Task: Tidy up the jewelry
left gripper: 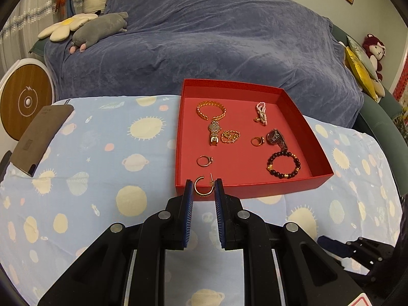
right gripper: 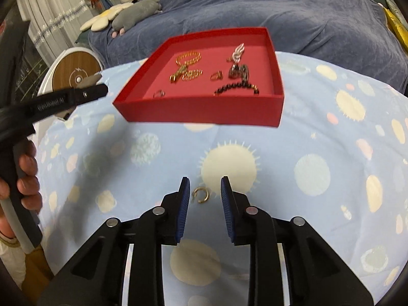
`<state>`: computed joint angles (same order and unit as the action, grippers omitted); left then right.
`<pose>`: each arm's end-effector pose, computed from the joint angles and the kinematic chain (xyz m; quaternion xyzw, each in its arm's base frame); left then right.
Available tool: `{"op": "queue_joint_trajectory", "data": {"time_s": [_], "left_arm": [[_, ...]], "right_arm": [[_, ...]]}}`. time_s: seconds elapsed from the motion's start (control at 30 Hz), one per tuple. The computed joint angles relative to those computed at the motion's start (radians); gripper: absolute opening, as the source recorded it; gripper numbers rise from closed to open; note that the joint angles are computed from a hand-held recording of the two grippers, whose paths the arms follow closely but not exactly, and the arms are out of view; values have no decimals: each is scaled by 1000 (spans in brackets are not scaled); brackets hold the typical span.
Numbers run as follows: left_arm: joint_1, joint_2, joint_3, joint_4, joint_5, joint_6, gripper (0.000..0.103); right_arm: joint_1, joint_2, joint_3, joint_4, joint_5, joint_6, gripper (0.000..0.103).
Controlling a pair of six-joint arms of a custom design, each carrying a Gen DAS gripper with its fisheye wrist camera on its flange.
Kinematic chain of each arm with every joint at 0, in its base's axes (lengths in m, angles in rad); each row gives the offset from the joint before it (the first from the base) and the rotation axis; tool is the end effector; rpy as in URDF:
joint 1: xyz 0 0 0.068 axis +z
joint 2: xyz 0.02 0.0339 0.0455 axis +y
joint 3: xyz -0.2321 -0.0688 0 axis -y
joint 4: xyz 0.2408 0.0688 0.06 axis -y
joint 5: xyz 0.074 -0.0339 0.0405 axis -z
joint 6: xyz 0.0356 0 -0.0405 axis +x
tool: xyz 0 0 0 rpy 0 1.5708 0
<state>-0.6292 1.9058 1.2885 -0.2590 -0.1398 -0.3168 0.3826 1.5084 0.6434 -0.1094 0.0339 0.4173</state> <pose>0.3242 -0.2298 0.1583 0.1224 0.9303 -0.0962 0.3321 0.2499 0.0993 0.1101 0.0216 0.9555 0.0995 0.2769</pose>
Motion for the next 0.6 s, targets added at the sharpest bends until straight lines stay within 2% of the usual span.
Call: {"op": "queue_joint_trajectory", "data": {"time_s": [0.17,0.5,0.6], "left_arm": [[-5,-43,-57,19,11,-12,15],[-7,-45,-69,15,29,-8,15],[-8,-41,-69,17,31,-6,15]], "right_arm": [[67,64,22,25,88,13,25],[102,139,47,40,130,-2,25],[99,146,52,43,138,-2,21]]}}
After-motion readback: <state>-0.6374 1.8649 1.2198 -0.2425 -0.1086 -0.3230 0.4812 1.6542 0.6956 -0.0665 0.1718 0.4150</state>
